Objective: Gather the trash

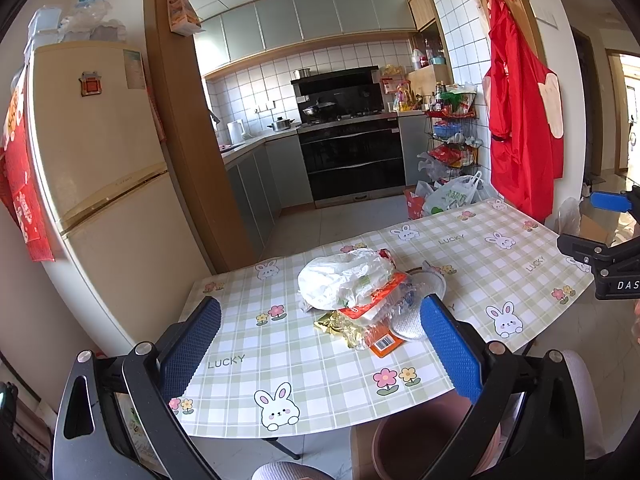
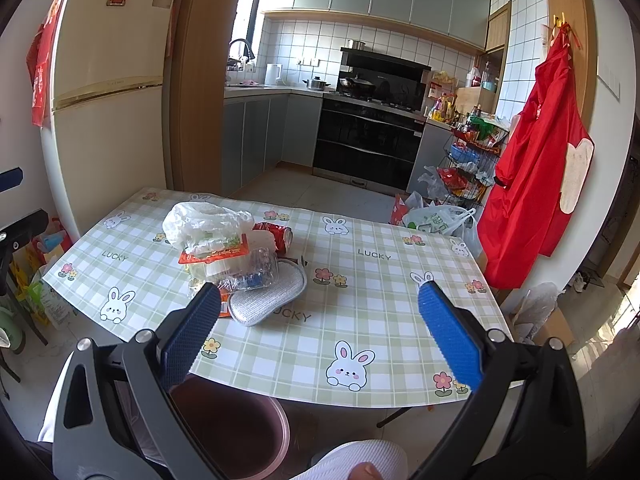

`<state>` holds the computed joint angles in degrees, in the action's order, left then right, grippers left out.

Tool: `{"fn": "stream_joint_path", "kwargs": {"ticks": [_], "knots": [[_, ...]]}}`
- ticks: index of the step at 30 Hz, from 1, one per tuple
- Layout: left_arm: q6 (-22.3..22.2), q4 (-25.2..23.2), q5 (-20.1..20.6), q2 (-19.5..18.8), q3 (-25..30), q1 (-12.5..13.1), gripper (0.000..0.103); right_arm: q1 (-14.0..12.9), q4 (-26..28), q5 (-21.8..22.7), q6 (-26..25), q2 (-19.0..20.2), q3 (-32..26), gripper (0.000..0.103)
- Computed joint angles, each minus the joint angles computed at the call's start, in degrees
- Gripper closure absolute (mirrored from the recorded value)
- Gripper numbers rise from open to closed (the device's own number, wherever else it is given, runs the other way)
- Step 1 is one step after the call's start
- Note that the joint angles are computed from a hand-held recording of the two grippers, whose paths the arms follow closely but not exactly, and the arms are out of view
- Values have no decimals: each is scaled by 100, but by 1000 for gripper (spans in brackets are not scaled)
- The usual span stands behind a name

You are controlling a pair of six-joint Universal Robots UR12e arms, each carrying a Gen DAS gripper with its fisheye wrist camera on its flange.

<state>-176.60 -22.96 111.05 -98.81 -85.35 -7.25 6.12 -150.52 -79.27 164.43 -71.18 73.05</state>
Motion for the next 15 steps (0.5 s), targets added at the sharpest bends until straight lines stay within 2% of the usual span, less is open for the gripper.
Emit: {"fn": "stream_joint_path", "kwargs": {"ticks": [15], "knots": [[9,7,-1,-3,-20,-6,5,5,21,-9,-6,5,-11,6]]}}
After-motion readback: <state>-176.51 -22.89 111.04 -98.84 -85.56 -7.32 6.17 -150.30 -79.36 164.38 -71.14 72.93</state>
